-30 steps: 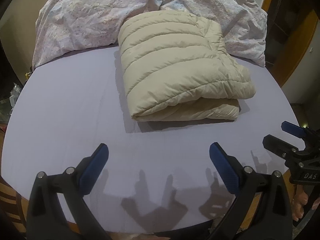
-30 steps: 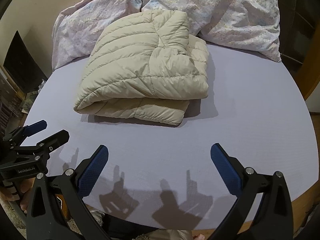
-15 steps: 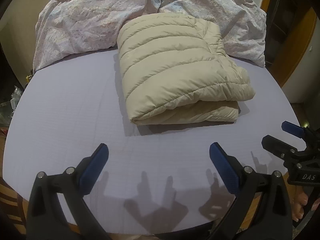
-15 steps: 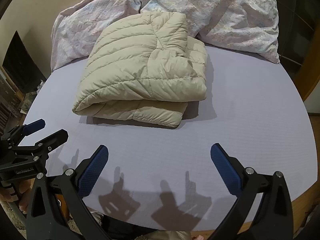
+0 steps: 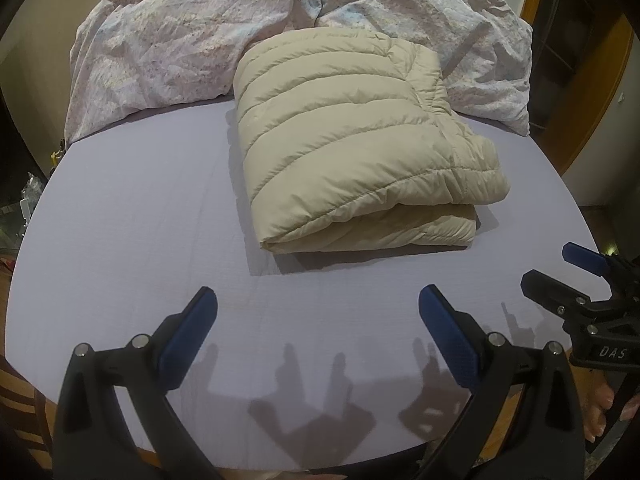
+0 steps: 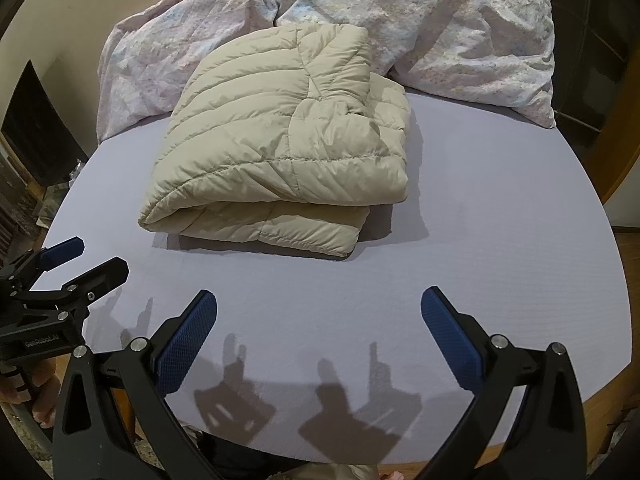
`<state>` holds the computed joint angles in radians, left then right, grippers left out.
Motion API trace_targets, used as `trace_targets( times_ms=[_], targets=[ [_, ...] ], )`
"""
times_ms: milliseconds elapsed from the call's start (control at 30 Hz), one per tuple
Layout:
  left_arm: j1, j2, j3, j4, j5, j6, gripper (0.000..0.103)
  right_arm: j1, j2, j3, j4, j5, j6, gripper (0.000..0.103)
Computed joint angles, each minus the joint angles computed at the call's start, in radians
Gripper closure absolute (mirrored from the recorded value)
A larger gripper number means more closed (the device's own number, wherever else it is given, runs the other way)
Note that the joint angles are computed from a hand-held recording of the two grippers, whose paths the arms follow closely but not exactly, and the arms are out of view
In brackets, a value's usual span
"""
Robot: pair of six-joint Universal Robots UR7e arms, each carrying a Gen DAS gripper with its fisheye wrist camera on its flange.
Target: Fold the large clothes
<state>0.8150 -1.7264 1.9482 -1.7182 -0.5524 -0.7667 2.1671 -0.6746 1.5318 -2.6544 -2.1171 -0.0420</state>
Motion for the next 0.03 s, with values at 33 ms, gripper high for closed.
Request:
trace_targets(
  times_ms=[33],
  targets=[
    [-0.001, -0.001, 0.001, 0.0, 0.001, -0.001, 0.003, 0.0, 0.0, 0.0, 0.0, 0.0, 0.0, 0.001]
  ],
)
